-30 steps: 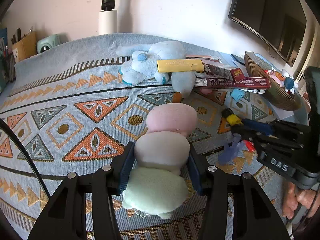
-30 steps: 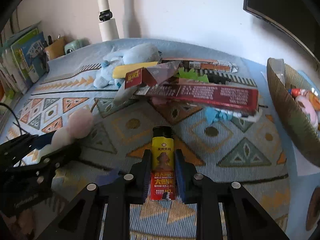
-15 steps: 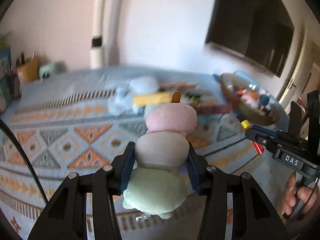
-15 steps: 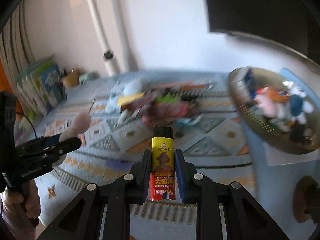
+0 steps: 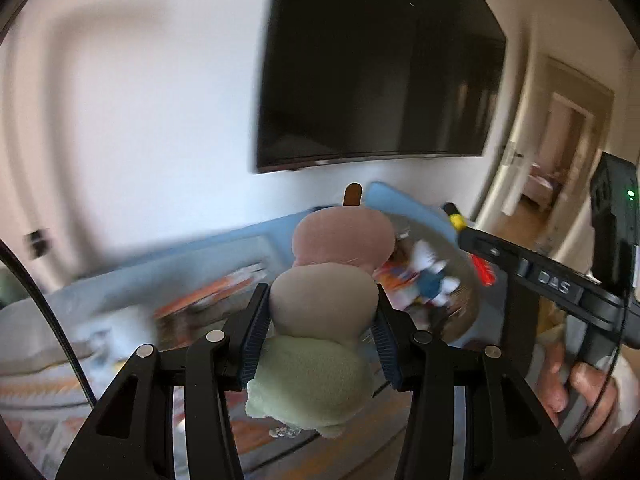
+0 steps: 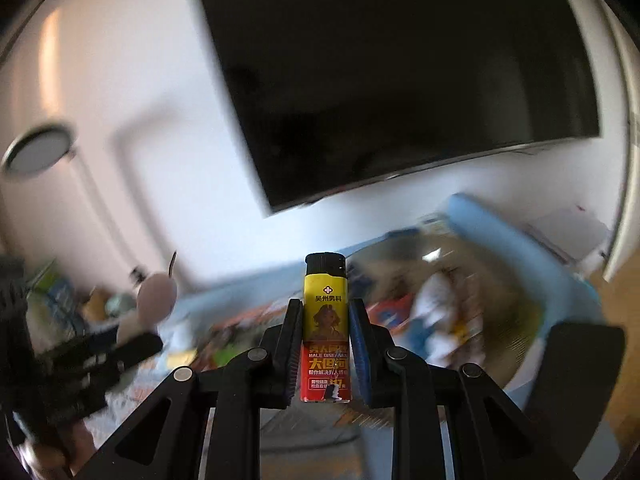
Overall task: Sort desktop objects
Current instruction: 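Carry the pom-pom plush and yellow bottle over the glass bowl and release them, then return both tools to the rug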
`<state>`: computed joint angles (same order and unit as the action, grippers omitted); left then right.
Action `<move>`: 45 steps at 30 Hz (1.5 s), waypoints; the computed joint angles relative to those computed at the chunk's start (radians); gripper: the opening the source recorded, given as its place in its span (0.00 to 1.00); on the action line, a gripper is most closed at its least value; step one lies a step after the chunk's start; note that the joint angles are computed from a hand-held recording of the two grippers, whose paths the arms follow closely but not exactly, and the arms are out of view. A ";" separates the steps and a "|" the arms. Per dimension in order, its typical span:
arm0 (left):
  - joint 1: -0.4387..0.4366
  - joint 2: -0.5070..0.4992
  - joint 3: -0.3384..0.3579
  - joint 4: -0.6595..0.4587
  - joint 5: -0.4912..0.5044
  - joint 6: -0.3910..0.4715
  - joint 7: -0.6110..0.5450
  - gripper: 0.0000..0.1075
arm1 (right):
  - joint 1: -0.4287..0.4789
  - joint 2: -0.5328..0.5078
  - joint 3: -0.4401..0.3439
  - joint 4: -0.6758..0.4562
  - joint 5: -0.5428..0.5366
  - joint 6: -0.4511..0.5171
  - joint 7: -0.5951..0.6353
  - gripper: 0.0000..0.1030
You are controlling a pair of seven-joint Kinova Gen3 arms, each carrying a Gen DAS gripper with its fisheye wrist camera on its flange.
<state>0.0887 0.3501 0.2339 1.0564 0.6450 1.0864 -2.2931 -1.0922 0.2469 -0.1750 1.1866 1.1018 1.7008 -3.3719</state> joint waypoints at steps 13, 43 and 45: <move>0.235 0.268 0.006 -0.347 -0.184 0.070 0.283 0.48 | 0.179 -0.037 0.028 -0.043 -0.136 0.048 0.057 0.22; -0.140 -0.027 -0.087 0.194 -0.068 -0.043 0.227 0.60 | 0.045 0.141 0.028 -0.177 -0.268 -0.152 0.311 0.68; -0.162 -0.056 -0.125 0.251 -0.106 -0.070 0.240 0.60 | 0.050 0.177 0.031 -0.188 -0.321 -0.192 0.347 0.68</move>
<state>-0.0734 0.2940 0.1089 1.3078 0.5390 1.0164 -2.0534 -1.0424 0.4237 -0.1440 0.9989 0.7810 1.5093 -3.0245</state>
